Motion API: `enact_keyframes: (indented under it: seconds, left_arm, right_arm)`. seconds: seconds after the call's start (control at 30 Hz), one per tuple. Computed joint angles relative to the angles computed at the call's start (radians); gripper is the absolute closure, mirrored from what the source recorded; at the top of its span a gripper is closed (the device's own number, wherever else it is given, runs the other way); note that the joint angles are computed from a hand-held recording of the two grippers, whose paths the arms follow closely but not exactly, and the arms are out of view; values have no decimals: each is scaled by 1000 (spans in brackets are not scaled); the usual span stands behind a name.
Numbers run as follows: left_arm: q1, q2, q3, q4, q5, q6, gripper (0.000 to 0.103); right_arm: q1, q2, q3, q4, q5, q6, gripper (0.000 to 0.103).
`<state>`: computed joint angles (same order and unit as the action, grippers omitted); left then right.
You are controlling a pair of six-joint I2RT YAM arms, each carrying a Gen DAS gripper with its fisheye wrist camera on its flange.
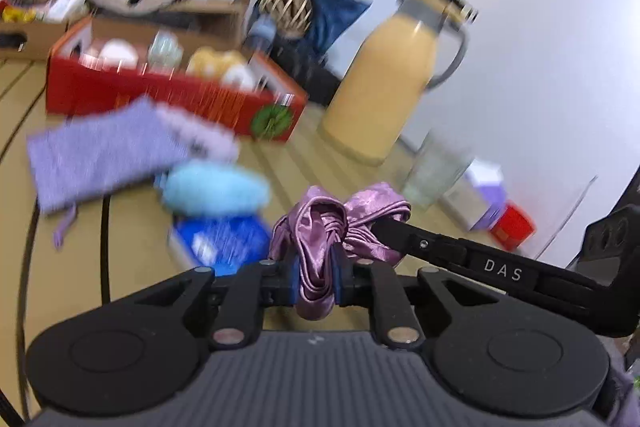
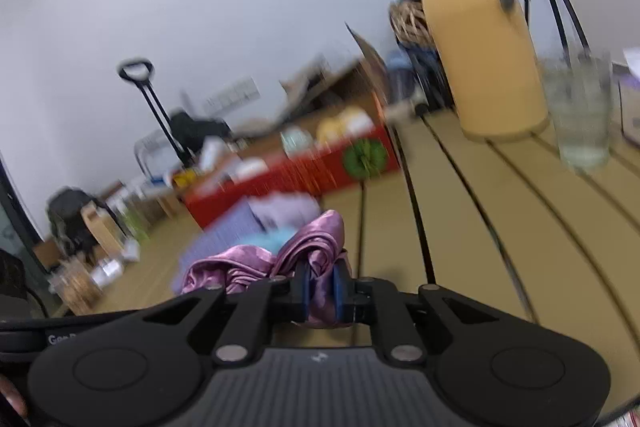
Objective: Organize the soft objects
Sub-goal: 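Carry the pink scrunchies with both tools into the red box and release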
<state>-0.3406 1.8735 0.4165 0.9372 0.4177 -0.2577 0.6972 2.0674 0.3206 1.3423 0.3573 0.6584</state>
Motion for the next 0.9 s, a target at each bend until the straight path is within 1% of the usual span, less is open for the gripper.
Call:
enact_keyframes:
  seconds: [0.03, 0.1, 0.17, 0.23, 0.3, 0.37, 0.43, 0.5, 0.53, 0.57, 0.6, 0.63, 0.67, 0.7, 0.73, 0.77, 0.8, 0.83, 0.9]
  left_arm:
    - [15, -27, 24, -26, 17, 2, 88]
    - [45, -55, 127, -125, 47, 14, 88]
    - [67, -33, 262, -216, 58, 36, 88]
    - [74, 39, 454, -343, 40, 60, 88]
    - [78, 149, 670, -475, 18, 73, 88]
    - [81, 274, 880, -603, 12, 73, 88]
    - [77, 393, 1073, -728, -6, 59, 88]
    - [72, 498, 1240, -846, -32, 44, 87]
    - [63, 550, 1320, -903, -62, 42, 85]
    - [62, 576, 1351, -924, -92, 35, 78]
    - [60, 597, 1376, -941, -98, 31, 77]
    - [67, 604, 1377, -940, -63, 42, 76]
    - [72, 598, 1362, -934, -37, 52, 73]
    - [75, 582, 1331, -913, -30, 64, 68]
    - [76, 557, 1291, -889, -28, 73, 65]
    - [79, 525, 1250, -868, -26, 82, 63]
    - [85, 484, 1198, -847, -21, 92, 62]
    - [92, 431, 1135, -823, -14, 105, 61]
    - [111, 299, 972, -763, -6, 141, 54]
  right_arm:
    - [-18, -29, -4, 5, -17, -14, 92]
    - [-94, -105, 39, -66, -103, -61, 92]
    - [-187, -133, 154, -171, -191, -118, 92]
    - [-272, -110, 319, -314, -275, -148, 92]
    - [-339, -36, 529, -485, -340, -183, 92]
    - [-386, 72, 747, -647, -372, -206, 92]
    - [-415, 182, 934, -774, -390, -200, 92]
    - [-423, 272, 1081, -884, -368, -202, 92]
    - [-417, 308, 1142, -935, -339, -229, 92]
    - [-407, 338, 1192, -984, -303, -253, 91]
    - [-396, 361, 1229, -1023, -277, -268, 90]
    - [-389, 373, 1248, -1048, -257, -288, 87]
    - [-380, 384, 1259, -1057, -223, -297, 85]
    - [-373, 383, 1247, -1043, -183, -304, 84]
    - [-367, 379, 1237, -1034, -154, -312, 79]
    - [-364, 367, 1222, -1019, -144, -312, 72]
    - [-364, 342, 1183, -986, -145, -306, 67]
    - [-367, 308, 1141, -957, -151, -303, 60]
    - [-355, 211, 1031, -894, -140, -316, 58]
